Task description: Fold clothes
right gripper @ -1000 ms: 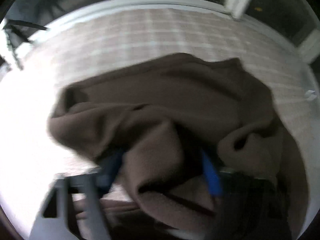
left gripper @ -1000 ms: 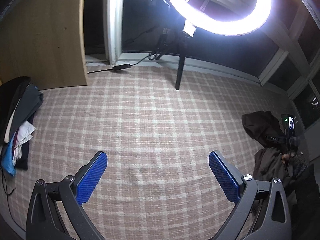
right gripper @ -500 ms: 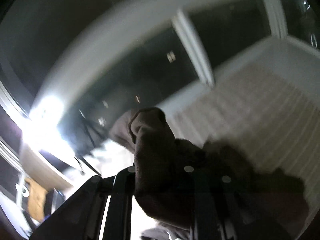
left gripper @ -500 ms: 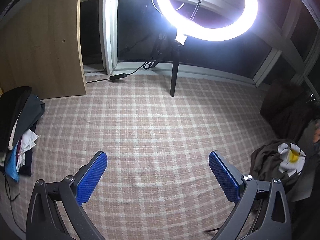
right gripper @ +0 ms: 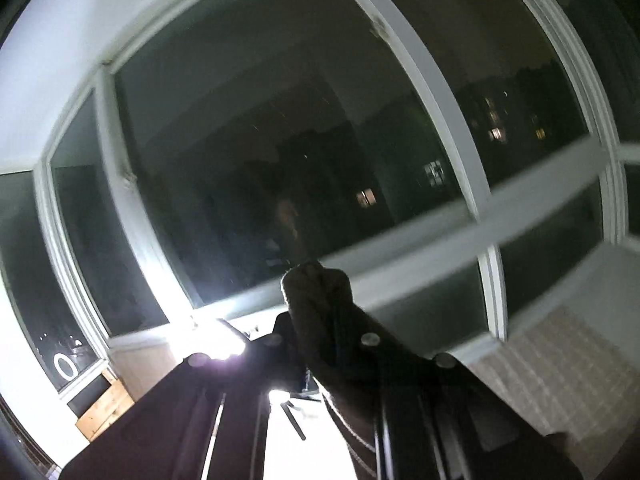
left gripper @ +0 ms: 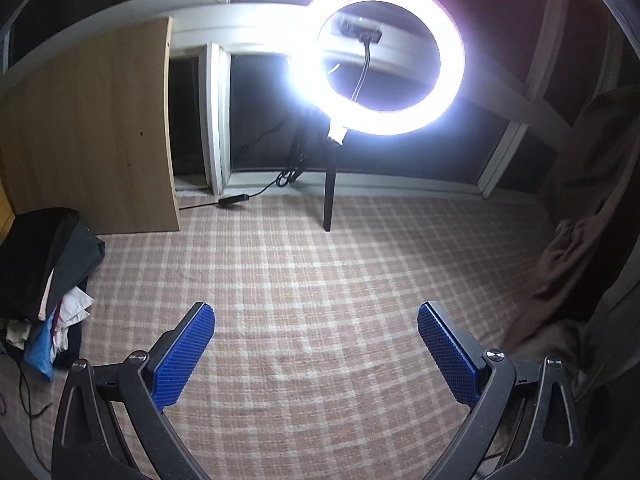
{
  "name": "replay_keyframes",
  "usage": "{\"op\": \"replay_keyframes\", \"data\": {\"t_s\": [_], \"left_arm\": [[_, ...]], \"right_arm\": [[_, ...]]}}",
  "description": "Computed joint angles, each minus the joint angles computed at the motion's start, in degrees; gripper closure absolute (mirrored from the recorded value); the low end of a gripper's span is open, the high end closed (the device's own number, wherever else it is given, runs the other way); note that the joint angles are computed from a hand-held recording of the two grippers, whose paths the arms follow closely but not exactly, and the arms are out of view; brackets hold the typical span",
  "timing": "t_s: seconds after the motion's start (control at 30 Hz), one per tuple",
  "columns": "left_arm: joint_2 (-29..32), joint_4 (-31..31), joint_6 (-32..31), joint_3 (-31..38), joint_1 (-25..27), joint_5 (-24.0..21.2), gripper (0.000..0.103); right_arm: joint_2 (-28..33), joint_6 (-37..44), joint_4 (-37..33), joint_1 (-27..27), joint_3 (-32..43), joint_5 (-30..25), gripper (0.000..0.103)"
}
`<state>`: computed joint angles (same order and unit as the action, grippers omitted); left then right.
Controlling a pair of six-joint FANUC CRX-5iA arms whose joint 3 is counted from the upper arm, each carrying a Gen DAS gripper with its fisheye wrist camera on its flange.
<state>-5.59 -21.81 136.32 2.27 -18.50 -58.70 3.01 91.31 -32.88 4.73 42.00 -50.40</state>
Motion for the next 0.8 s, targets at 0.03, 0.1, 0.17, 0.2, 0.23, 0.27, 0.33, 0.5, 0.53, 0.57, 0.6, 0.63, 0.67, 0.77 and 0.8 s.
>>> {"op": "replay_keyframes", "data": {"t_s": [0.03,0.1,0.17,0.2,0.23,0.27,0.33,0.5,0.53,0.57,0.6,0.63,0.67,0.77,0.8], "left_arm": [[-0.69,-0.03,-0.1,-0.51,0.01,0.25,0.001],[-2.42,0.12,-0.16,-1.89,0.16,0.99,0.001],[-4.15,0.44,-0.07,-3.35,0.32,1.84,0.001],[-5.01,0.54,0.03,-4.07,0.37,2.26,0.001],[-5.95,0.51,0.15,-4.79,0.38,2.57,0.001],[-6.99,0.32,0.3,-5.49,0.33,2.68,0.001],[-9.22,-0.37,0.68,-6.81,0.26,2.6,0.001],[-16.09,-0.55,-0.75,-10.3,2.8,1.22,0.001],[-17.43,-0.6,-1.26,-10.78,3.44,0.68,0.001],[-18.92,-0.71,-2.0,-11.22,4.27,-0.09,0.001],[-20.33,-1.04,-2.65,-11.62,4.92,-1.05,0.001],[-21.53,-1.4,-3.27,-12.0,5.4,-2.01,0.001],[-22.73,-1.74,-3.95,-12.37,5.91,-2.94,0.001],[-25.35,-1.54,-6.57,-13.6,8.18,-5.22,0.001],[-26.2,-0.37,-8.07,-14.57,9.56,-5.25,0.001]], "right_arm": [[0.66,-1.2,1.32,0.51,3.04,-0.92,0.095],[2.08,-3.23,4.44,2.66,9.02,-2.98,0.095],[2.9,-5.11,7.98,5.85,14.17,-5.31,0.095],[3.43,-6.04,9.89,7.7,16.95,-6.66,0.095],[3.52,-6.29,11.56,9.78,18.57,-7.44,0.095],[3.16,-6.02,13.06,12.06,19.07,-7.63,0.095],[2.14,-5.59,16.47,16.85,19.35,-7.72,0.095],[-2.48,-6.16,21.53,27.68,14.27,-7.54,0.095],[-3.63,-6.59,23.02,30.27,12.46,-7.57,0.095],[-4.62,-6.94,23.79,32.08,10.82,-7.54,0.095],[-5.49,-7.47,23.92,33.54,8.72,-7.66,0.095],[-6.11,-8.03,23.5,34.83,6.45,-8.05,0.095],[-6.56,-8.54,22.94,36.03,4.4,-8.49,0.095],[-4.24,-11.81,25.43,38.85,-1.43,-13.07,0.064],[-2.49,-12.58,27.74,40.36,-2.8,-16.63,0.049]]}}
